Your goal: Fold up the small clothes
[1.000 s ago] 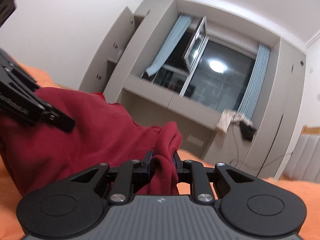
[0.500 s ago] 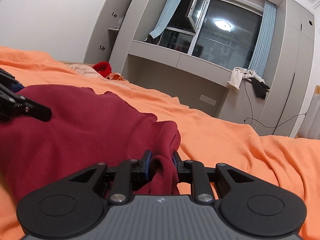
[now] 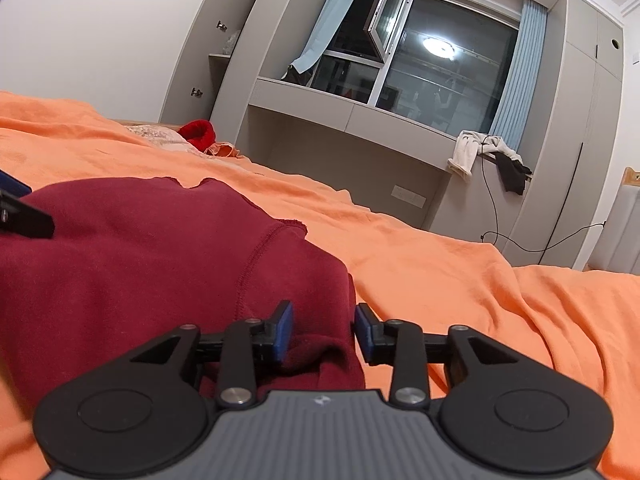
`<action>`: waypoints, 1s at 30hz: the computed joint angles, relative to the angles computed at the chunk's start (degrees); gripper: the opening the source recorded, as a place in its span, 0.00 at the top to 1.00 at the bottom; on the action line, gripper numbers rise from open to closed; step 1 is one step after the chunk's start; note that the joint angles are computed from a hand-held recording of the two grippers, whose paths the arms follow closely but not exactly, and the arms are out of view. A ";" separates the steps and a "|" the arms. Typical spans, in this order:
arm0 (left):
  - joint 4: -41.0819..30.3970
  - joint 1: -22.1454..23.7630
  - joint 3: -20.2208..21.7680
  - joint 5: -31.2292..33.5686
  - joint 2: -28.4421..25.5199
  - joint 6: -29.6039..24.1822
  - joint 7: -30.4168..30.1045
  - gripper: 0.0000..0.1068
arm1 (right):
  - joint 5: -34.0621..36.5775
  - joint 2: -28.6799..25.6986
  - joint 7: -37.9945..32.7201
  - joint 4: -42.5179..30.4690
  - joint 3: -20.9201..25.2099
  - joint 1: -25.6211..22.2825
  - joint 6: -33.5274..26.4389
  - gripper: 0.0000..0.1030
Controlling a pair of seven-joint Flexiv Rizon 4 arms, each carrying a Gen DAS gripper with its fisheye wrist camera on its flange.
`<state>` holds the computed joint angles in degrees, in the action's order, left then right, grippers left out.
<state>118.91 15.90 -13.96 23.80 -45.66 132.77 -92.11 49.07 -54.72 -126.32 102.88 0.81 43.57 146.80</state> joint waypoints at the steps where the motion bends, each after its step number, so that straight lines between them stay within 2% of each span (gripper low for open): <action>1: 0.25 -2.32 2.02 -2.13 0.04 1.15 1.19 0.21 | 0.18 0.02 -0.12 -0.01 -0.03 0.05 0.00 0.60; 4: 1.05 -6.62 5.39 -6.43 0.08 3.56 3.88 0.19 | 1.00 0.18 -0.41 -0.13 0.07 0.12 0.03 0.52; 8: 1.55 -9.85 7.50 -11.19 -0.38 5.32 6.24 0.13 | 1.44 0.41 0.20 -0.12 0.54 -0.32 0.10 0.43; 11: 1.79 -10.17 7.51 -12.72 -0.59 5.72 6.66 0.10 | 1.90 0.48 0.39 -0.23 0.65 -0.43 0.08 0.37; 16: 2.40 -11.12 8.02 -14.55 -0.46 6.77 7.48 0.07 | 2.57 0.85 1.41 -0.18 1.29 -1.15 -0.17 0.18; 19: 2.89 -11.90 8.29 -16.53 -0.35 7.13 7.52 0.04 | 2.37 1.35 3.15 0.30 1.71 -1.89 -0.89 0.12; 25: 3.40 -11.85 8.00 -17.27 -0.10 7.68 6.29 0.04 | 1.38 1.38 6.06 1.41 1.58 -1.78 0.72 0.01; 30: 4.73 -11.96 7.93 -18.00 0.52 9.97 4.39 0.04 | -2.98 1.14 10.66 4.31 2.40 -2.23 6.25 0.01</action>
<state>123.64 3.95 -6.02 5.80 -45.14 142.75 -87.72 46.10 -53.58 -115.66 107.19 3.21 41.34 153.05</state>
